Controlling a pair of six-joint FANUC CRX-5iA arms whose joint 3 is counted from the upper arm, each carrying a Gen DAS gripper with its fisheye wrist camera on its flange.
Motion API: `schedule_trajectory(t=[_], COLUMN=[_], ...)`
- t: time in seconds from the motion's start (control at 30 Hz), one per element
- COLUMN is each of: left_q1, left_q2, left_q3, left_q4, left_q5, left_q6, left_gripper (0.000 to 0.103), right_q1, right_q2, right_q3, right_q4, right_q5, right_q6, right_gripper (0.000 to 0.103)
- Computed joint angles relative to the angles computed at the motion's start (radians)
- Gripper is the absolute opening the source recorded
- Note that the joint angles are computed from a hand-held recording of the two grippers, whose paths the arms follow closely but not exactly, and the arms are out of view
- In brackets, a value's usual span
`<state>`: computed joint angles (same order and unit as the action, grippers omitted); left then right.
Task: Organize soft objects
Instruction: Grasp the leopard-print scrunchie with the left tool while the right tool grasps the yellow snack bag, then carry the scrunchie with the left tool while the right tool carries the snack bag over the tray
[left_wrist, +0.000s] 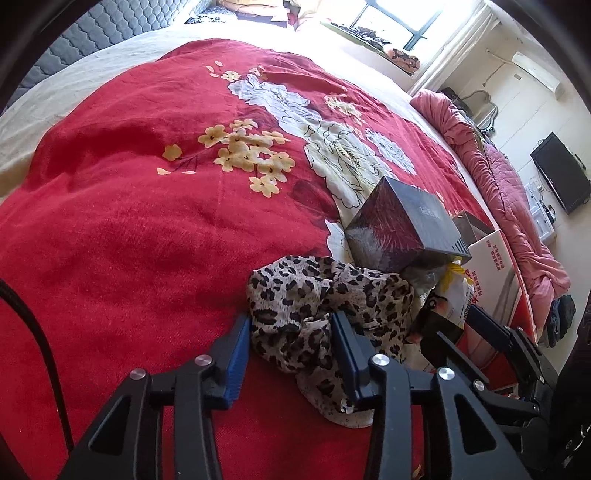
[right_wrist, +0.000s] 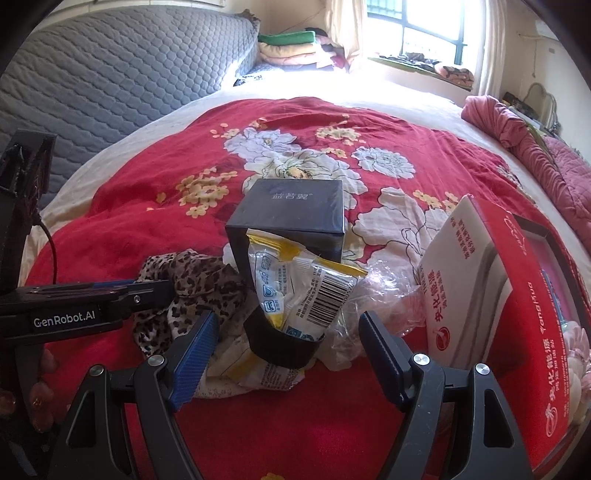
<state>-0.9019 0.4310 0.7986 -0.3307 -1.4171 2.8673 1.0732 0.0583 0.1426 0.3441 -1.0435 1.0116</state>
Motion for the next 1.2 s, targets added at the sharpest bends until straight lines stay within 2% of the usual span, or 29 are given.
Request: schedule_trajectory(t=[0.03,0.13,0.2,0.27,0.33,0.4,0.5,0.73,0.8,0.93,1.1,1.2], left_q1=[0.002,0.015,0.020,0.018,0.008,-0.002,-0.010,-0.064,-0.077,-0.099,-0.141,-0.165], left_q2=[-0.010,-0.041,-0.068,-0.081,-0.069,-0.054,-0.054,-0.051,-0.038,-0.023,0.039,0.114], left_q3=[-0.017,-0.080,-0.131,-0.152,-0.125,-0.095,-0.087,-0.020,0.014,0.060,0.196,0.340], left_q4=[0.001,0.020,0.027,0.023,0.005,-0.015,-0.030,-0.150,-0.170,-0.194,-0.246,-0.282], left_q5=[0.016,0.080,0.138,0.163,0.138,0.112,0.114,0.039,-0.001,-0.029,-0.113,-0.216], left_q6=[0.008,0.017,0.021,0.023,0.004,-0.015,-0.022,-0.008,-0.017,-0.033,-0.071,-0.108], left_gripper=[0.034,0.024,0.019,0.014,0.012,0.011,0.010,0.010,0.010,0.010,0.010,0.010], right_q1=[0.002,0.004,-0.001,-0.015,-0.037,-0.040,-0.053,-0.059,-0.059,-0.059,-0.053,-0.053], right_q2=[0.004,0.020,0.036,0.048,0.051,0.043,0.020,-0.043,-0.058,-0.086,-0.119,-0.140], right_q3=[0.000,0.006,0.023,0.045,0.063,0.057,0.047,0.005,-0.005,-0.016,-0.026,-0.037], right_q4=[0.007,0.011,-0.004,-0.051,-0.123,-0.136,-0.172,-0.162,-0.153,-0.149,-0.138,-0.134], right_q5=[0.005,0.013,0.006,-0.002,-0.002,0.011,0.042,0.080,0.086,0.092,0.103,0.111], right_q6=[-0.001,0.023,0.047,0.077,0.099,0.109,0.130,0.112,0.106,0.102,0.104,0.102], right_gripper=[0.071,0.062,0.054,0.047,0.043,0.041,0.040,0.040,0.039,0.039,0.039,0.039])
